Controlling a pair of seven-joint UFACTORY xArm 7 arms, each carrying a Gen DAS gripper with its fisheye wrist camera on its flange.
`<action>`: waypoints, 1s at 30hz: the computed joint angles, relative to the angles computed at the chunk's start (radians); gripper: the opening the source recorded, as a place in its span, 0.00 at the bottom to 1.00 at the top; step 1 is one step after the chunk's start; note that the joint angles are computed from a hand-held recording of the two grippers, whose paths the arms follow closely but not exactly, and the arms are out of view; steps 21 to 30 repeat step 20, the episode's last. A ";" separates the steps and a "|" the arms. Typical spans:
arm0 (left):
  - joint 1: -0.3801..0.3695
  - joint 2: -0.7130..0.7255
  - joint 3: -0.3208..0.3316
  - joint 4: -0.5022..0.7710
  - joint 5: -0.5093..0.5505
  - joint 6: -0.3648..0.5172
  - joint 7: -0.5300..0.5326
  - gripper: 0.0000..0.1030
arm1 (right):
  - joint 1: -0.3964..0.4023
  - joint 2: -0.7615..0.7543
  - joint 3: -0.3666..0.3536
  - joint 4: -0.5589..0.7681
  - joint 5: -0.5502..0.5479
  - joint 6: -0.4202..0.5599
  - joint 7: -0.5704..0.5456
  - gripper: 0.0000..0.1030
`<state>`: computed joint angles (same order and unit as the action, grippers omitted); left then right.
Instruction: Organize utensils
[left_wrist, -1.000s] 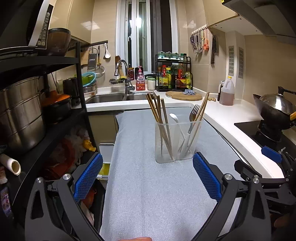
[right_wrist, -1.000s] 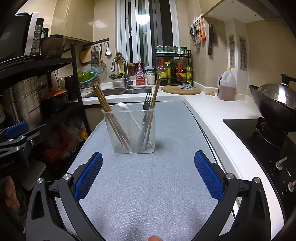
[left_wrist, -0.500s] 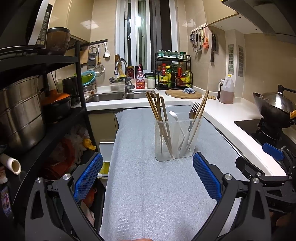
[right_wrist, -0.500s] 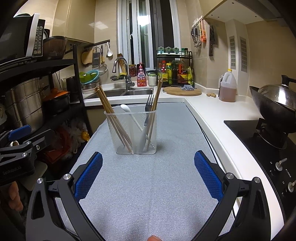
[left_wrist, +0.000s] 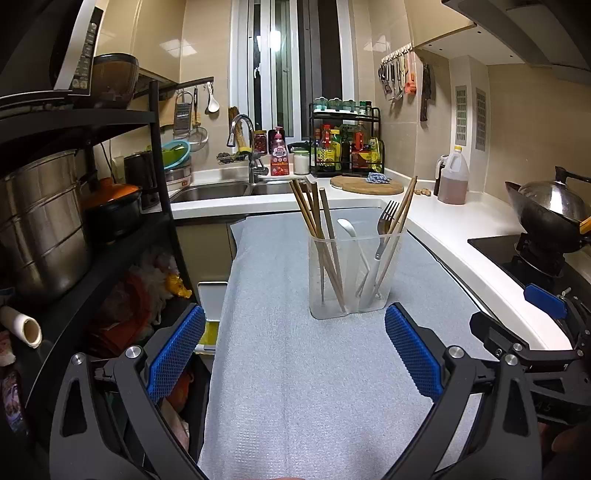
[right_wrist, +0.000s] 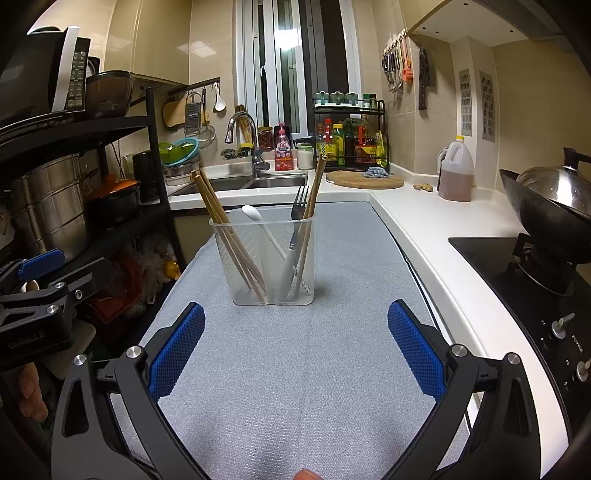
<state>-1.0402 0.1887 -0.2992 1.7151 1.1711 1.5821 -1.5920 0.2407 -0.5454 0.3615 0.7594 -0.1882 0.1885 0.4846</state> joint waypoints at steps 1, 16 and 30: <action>0.000 0.000 0.000 0.000 0.000 0.001 0.000 0.92 | -0.001 0.001 0.001 0.001 -0.001 0.001 0.000 0.95; 0.001 0.003 -0.002 -0.008 -0.012 0.003 -0.012 0.92 | 0.022 0.007 -0.011 -0.002 0.008 -0.004 -0.005 0.95; 0.006 -0.002 -0.001 -0.021 -0.021 -0.011 -0.017 0.92 | 0.072 0.029 -0.049 0.001 0.042 -0.002 -0.040 0.95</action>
